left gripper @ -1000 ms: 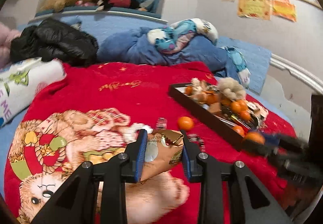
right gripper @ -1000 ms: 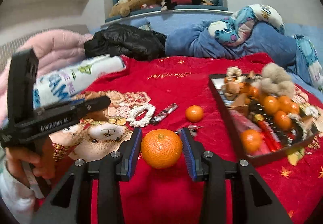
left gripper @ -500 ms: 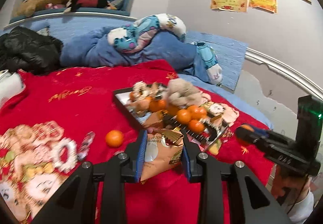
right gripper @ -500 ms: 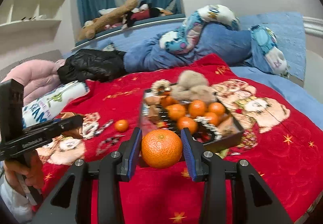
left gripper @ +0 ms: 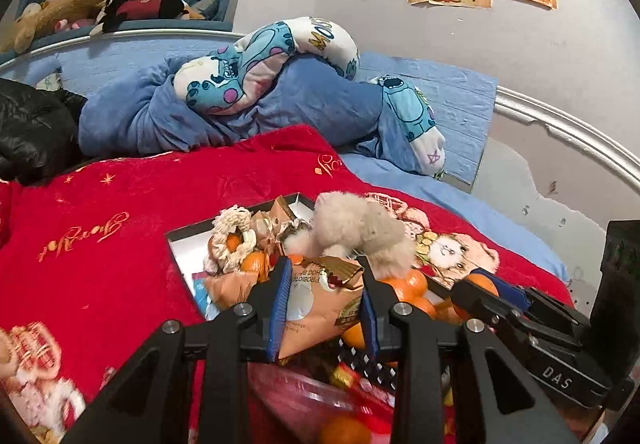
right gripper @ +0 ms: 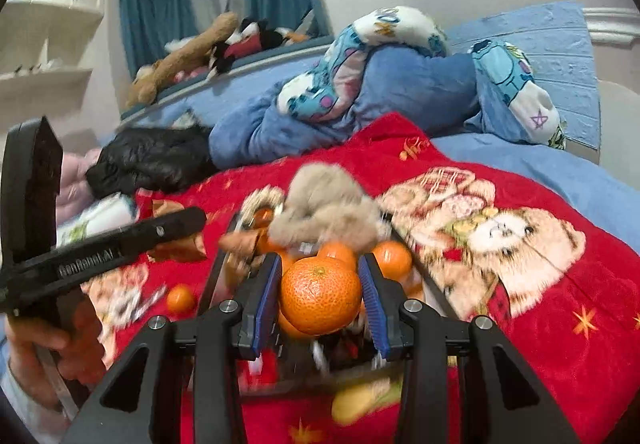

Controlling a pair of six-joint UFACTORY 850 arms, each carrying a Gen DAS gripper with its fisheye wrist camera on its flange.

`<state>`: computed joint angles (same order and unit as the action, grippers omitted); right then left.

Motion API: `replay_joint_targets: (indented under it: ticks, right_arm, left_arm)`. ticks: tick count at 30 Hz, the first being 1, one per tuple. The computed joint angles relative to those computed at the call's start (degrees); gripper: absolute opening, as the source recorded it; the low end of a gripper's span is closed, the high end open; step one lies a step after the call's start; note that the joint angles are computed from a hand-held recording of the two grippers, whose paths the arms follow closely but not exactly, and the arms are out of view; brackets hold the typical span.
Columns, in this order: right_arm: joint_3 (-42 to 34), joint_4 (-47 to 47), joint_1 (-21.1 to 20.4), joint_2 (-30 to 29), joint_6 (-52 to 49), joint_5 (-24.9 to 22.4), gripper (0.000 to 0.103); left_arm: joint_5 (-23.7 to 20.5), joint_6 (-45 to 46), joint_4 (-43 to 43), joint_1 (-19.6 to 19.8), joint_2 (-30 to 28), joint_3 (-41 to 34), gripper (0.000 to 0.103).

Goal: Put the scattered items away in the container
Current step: 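Lower both grippers into the box and open them to release pouch and orange, then move both tools back toward the blanket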

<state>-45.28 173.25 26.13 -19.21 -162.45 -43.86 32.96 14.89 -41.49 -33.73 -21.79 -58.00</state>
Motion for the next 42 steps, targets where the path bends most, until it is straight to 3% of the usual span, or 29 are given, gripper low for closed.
replay_joint_targets:
  ticks: [5, 9, 21, 25, 27, 29, 31, 33, 34, 36, 38, 42]
  right_arm:
    - [-1.93, 2.42, -0.48, -4.56, 2.15, -3.39, 0.039]
    - [-1.21, -0.65, -1.83, -5.57, 6.46, -7.04, 0.041]
    - [0.49, 0.15, -1.65, -4.88, 5.44, -10.80, 0.042]
    - [1.15, -0.04, -1.97, -4.78, 6.30, -12.51, 0.056]
    - [1.52, -0.04, -2.13, -4.73, 6.75, -13.49, 0.065]
    - [1.89, 0.43, -2.24, -4.71, 6.94, -14.54, 0.077]
    - [2.38, 0.49, -2.32, -4.60, 7.29, -15.88, 0.081]
    - [2.70, 0.17, -2.52, -4.59, 7.82, -16.93, 0.092]
    - [2.67, -0.04, -2.65, -4.65, 8.16, -16.98, 0.103]
    - [2.68, -0.41, -2.87, -4.59, 8.88, -16.73, 0.103]
    - [2.61, -1.10, -3.23, -4.52, 9.91, -16.38, 0.103]
    - [2.58, -2.50, -4.12, -4.75, 13.06, -16.01, 0.103]
  left_arm:
    - [1.04, -9.78, 8.69, 2.76, -2.95, -0.54, 0.032]
    - [0.74, 0.92, -1.03, 1.86, -4.44, -2.68, 0.032]
    - [1.65, 6.67, -4.33, 0.39, -6.42, -4.24, 0.032]
    - [2.46, 11.93, -8.34, -0.34, -7.22, -5.13, 0.033]
    - [4.67, 16.08, -11.66, -1.17, -7.40, -5.27, 0.042]
    - [6.67, 17.62, -12.36, -1.80, -7.24, -4.92, 0.084]
    - [8.39, 17.70, -11.79, -2.30, -7.11, -4.41, 0.103]
    - [11.50, 17.36, -9.94, -3.00, -7.14, -3.39, 0.103]
    - [11.92, 17.42, -9.20, -3.15, -7.20, -3.12, 0.103]
    - [10.78, 16.21, -5.96, -3.04, -7.11, -2.42, 0.103]
    - [12.33, 14.46, -4.39, -3.34, -7.13, -1.47, 0.103]
    - [20.04, 13.05, -7.58, -4.96, -5.39, 1.68, 0.103]
